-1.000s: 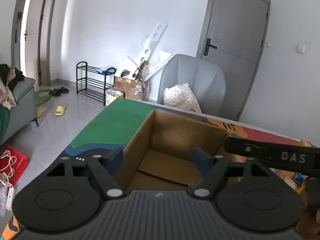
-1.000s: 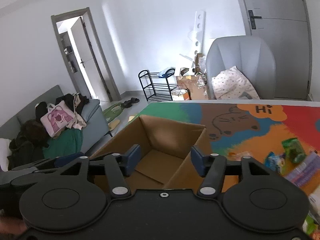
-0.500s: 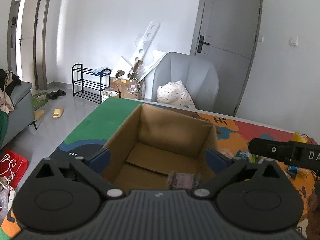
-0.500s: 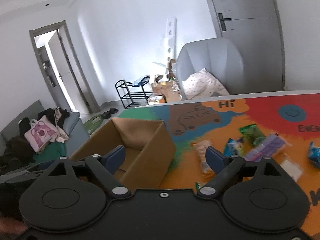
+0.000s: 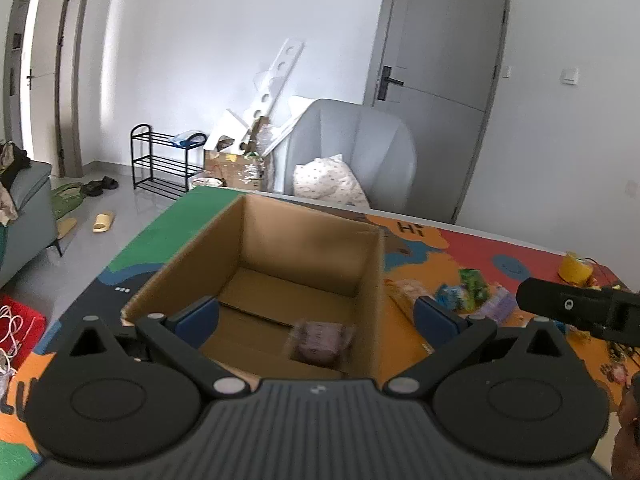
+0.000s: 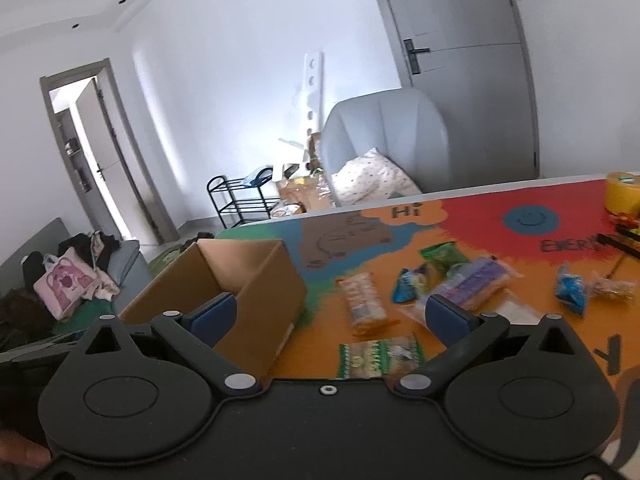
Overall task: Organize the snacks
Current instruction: 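Open the left tool over the box while the right tool releases the pink bag, then grasp the green-printed bread bag with the left tool while the right tool grasps the red candy bag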
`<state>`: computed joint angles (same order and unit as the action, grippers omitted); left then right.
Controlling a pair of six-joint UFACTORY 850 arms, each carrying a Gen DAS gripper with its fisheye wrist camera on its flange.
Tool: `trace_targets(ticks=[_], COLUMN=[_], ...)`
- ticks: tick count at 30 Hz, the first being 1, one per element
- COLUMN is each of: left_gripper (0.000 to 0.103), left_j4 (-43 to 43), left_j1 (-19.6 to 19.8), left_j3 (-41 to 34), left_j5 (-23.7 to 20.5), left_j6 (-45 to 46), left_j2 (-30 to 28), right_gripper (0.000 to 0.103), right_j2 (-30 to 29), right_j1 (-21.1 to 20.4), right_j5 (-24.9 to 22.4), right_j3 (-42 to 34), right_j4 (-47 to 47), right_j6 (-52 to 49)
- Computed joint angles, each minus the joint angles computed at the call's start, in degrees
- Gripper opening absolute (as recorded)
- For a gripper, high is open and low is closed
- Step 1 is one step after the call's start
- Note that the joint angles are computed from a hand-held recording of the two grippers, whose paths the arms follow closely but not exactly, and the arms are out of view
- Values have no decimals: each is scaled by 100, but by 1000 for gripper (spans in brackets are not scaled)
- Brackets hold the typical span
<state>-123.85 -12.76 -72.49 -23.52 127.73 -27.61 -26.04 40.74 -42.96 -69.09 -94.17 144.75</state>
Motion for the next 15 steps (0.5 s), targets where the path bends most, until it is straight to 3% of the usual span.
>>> trace_targets(ticks=[7, 10, 15], left_gripper=[103, 103, 103], left_j4=[82, -360, 257], left_j1=[-109, -179, -256], left_j3=[254, 439, 454], left_j5=[-289, -438, -526], left_j6=[-11, 509, -158], left_j2=[167, 261, 310], right_gripper=[103, 103, 103], right_j2=[248, 390, 632], right_j1=[151, 177, 215], right_j5=[-392, -486, -672], right_j3=[275, 445, 755], right_j4=[458, 543, 695], right_j6=[-404, -355, -260])
